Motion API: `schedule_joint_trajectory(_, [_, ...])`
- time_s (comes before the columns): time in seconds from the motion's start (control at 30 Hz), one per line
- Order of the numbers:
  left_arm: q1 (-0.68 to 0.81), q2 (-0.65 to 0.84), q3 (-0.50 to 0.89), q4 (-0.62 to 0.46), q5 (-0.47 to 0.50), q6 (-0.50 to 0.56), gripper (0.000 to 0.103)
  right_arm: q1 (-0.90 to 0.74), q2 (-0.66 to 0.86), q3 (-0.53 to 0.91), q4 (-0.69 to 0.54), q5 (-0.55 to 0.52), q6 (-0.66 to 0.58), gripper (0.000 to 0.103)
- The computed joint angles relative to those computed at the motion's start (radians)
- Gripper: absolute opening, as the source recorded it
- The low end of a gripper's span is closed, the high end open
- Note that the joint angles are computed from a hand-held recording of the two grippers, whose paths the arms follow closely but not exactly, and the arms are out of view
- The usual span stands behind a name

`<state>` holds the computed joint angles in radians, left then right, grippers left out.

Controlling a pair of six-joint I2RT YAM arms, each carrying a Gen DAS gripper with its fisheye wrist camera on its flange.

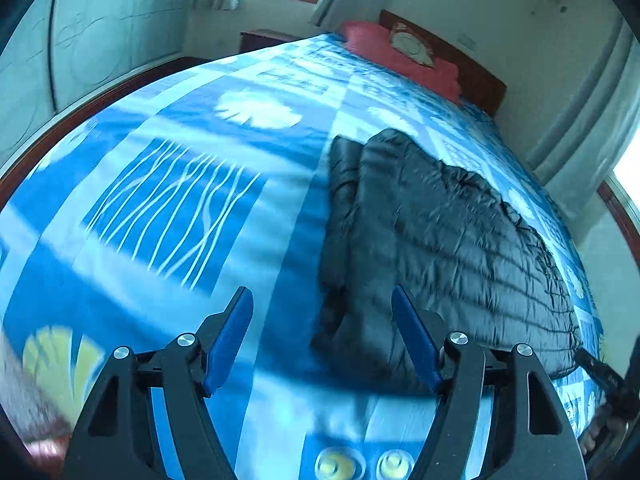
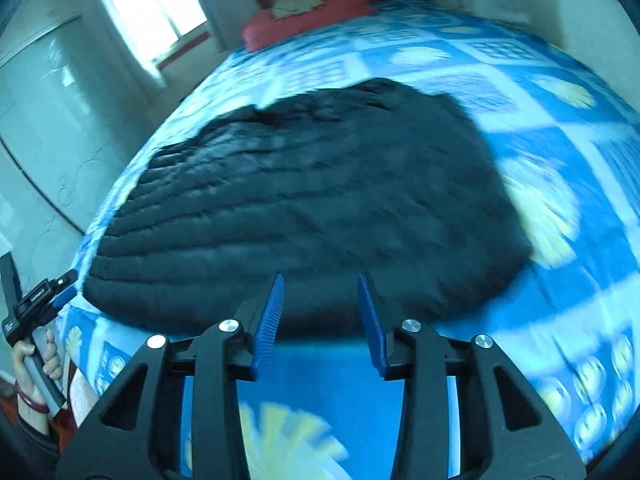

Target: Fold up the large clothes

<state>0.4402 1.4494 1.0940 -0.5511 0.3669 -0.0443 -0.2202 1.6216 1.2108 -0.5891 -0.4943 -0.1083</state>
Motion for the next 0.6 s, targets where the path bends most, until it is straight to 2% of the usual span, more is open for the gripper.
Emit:
schedule_joint_trajectory(0.23, [-0.071,0.207,0.225,-0.044,-0.038,0.048,0.075,0.187,0.267,0.328,0.019,0.081,0.120,0.037])
schedule_joint_trajectory(0.37, [-0.094,0.276,0.302,-0.068,-0.051,0.067,0.075,0.244,0.382,0.446,-0.001,0.138,0.133,0.037])
schedule_joint_trajectory(0.47, [-0.106,0.329,0.353,-0.087,-0.051,0.074,0.075,0.276,0.462,0.502,-0.025,0.203,0.130,0.038])
schedule_joint_trajectory(0.6, [-0.120,0.415,0.432,-0.131,-0.028,0.067,0.075,0.300,0.497,0.499,-0.003,0.252,0.119,0.038])
